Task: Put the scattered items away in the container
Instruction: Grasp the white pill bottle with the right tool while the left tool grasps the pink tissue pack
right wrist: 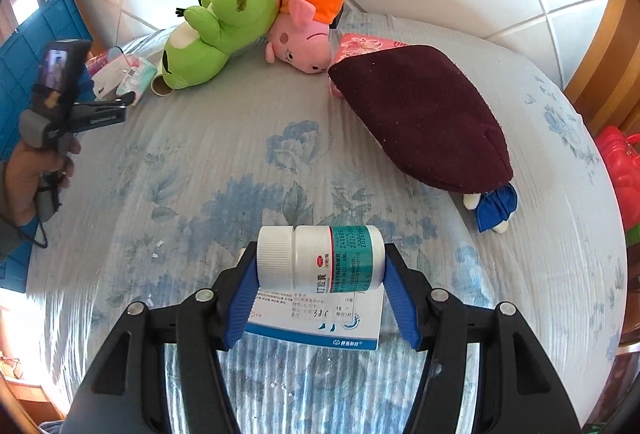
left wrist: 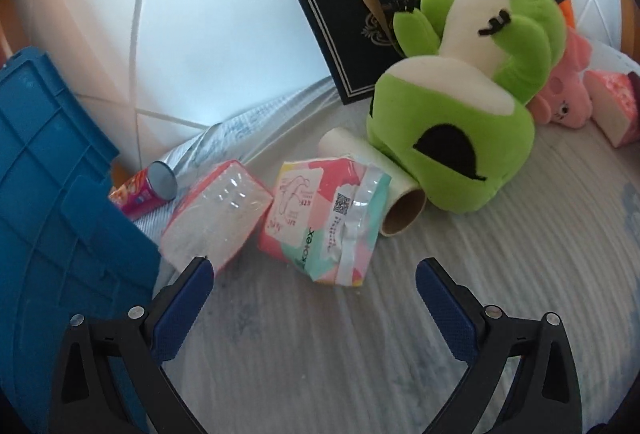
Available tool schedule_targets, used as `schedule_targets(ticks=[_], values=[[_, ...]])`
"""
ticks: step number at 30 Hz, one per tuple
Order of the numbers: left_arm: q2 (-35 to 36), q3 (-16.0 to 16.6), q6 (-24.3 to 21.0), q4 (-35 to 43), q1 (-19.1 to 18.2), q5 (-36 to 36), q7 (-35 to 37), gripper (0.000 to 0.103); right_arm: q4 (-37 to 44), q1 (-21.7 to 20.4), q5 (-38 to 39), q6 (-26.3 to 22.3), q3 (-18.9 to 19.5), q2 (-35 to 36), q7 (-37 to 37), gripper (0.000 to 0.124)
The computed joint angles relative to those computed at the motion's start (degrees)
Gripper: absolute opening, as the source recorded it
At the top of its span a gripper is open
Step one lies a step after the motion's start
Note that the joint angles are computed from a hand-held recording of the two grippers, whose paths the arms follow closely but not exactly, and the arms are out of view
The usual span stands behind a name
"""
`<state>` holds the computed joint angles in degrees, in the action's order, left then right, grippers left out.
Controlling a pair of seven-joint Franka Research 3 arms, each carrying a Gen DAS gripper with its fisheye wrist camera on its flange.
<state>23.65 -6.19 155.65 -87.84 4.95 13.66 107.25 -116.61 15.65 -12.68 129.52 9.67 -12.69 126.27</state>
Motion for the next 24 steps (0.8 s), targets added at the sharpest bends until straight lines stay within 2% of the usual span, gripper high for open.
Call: schedule_targets(ticks=[4, 6, 7, 8, 11, 14, 18, 24], values=[[4.97, 1.56, 0.54, 5.35, -2.00, 3.13, -1.21, 0.102, -0.97, -0.06, 0.35, -1.21, 0.39, -2.37, 1.53, 0.058], [6.84, 2.60, -1.19, 8.20, -3.22, 5.16, -2.07, 0.082, -1.27, -0.26, 0.21, -2.01, 0.67, -3.26, 1.88, 0.058], [7.71, 2.45, -3.28, 9.85, -3.37, 5.17, -2.11, 0.056, -1.33, -0.36, 0.20, -2.32, 0.79, -3.54, 2.05, 0.058], [8.28, 3.45, -4.55, 11.14, -4.21, 6.35, -3.55, 0.056, -1.42, -0.50, 0.03, -2.60, 0.95, -3.82, 2.32, 0.058], [7.89, 2.46, -6.40, 11.66, -3.48, 5.85, -3.38, 0.051, -1.71, -0.94, -0.35, -2.91, 1.30, -4.63, 3.33, 0.058], [6.16, 1.21, -6.29, 9.94, -2.17, 4.34, -2.20, 0.049, -1.28, -1.09, -0.86, -3.08, 1.71, -4.83, 3.74, 0.058], [2.56, -1.44, -5.81, 6.13, 0.76, -0.82, 1.19, 0.046, 0.01, -1.06, -1.75, -3.62, 2.35, -4.84, 4.26, 0.058], [-6.02, -3.11, -4.80, -2.95, 3.51, -8.61, 6.09, 0.045, 2.88, -0.68, -3.66, -5.88, 3.59, -5.16, 6.12, 0.058]])
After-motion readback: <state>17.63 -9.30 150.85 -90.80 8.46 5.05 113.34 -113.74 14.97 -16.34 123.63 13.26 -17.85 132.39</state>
